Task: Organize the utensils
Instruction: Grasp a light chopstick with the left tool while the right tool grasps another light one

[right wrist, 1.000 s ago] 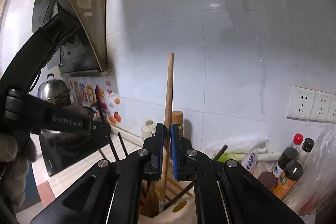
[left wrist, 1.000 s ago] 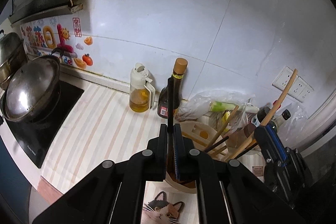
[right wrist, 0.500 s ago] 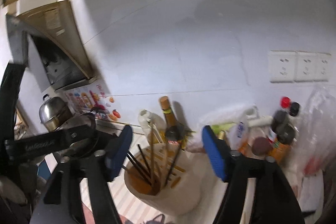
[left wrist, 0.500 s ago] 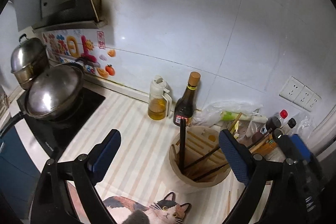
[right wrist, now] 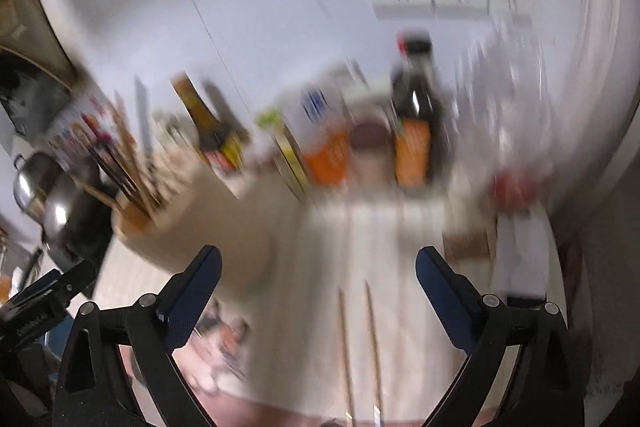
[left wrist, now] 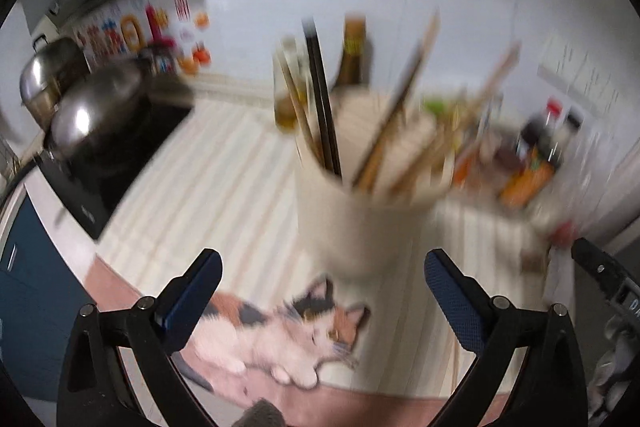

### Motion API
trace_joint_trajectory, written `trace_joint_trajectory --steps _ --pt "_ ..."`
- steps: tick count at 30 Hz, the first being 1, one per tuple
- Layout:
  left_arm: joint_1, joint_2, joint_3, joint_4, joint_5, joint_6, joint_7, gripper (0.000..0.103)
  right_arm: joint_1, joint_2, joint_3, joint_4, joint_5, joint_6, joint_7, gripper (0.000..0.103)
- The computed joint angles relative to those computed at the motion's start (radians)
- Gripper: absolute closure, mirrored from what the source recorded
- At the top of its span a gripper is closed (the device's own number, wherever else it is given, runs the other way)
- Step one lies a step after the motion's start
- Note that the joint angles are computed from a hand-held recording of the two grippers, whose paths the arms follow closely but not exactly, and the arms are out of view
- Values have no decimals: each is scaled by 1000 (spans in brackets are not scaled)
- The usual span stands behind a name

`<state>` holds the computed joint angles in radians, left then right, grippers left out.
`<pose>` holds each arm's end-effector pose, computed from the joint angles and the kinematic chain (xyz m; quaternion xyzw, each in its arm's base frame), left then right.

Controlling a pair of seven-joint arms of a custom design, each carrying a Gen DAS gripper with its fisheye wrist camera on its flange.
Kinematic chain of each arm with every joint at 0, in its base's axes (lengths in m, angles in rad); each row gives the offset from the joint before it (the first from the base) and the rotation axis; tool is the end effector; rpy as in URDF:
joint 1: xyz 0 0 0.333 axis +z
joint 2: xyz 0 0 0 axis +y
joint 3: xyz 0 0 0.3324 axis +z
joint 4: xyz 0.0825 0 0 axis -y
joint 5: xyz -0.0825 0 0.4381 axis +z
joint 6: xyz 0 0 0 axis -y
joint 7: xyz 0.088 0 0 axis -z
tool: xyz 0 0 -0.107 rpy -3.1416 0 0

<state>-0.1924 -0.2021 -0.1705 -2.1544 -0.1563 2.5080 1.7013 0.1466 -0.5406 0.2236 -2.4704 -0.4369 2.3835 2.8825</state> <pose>0.5438 -0.2107 0.5423 -0.5310 0.8010 -0.2419 0.1342 0.4348 0.1719 0.5211 -0.4041 0.8597 -0.2256 0.2162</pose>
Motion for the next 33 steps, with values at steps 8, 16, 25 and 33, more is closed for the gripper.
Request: trace_joint_trajectory --steps 8,16,25,33 --pt "-29 72 -73 -82 185 -46 -162 0 93 108 -165 -139 323 54 -271 49" --pt "-72 138 -88 -69 279 -86 -235 0 83 285 -157 -98 415 50 -418 71" --pt "-122 156 -106 -62 270 -82 -218 0 61 152 -152 -206 386 -35 -394 96" --pt "-190 216 -140 -33 160 -125 -116 26 26 -77 -158 -384 437 -61 -348 96"
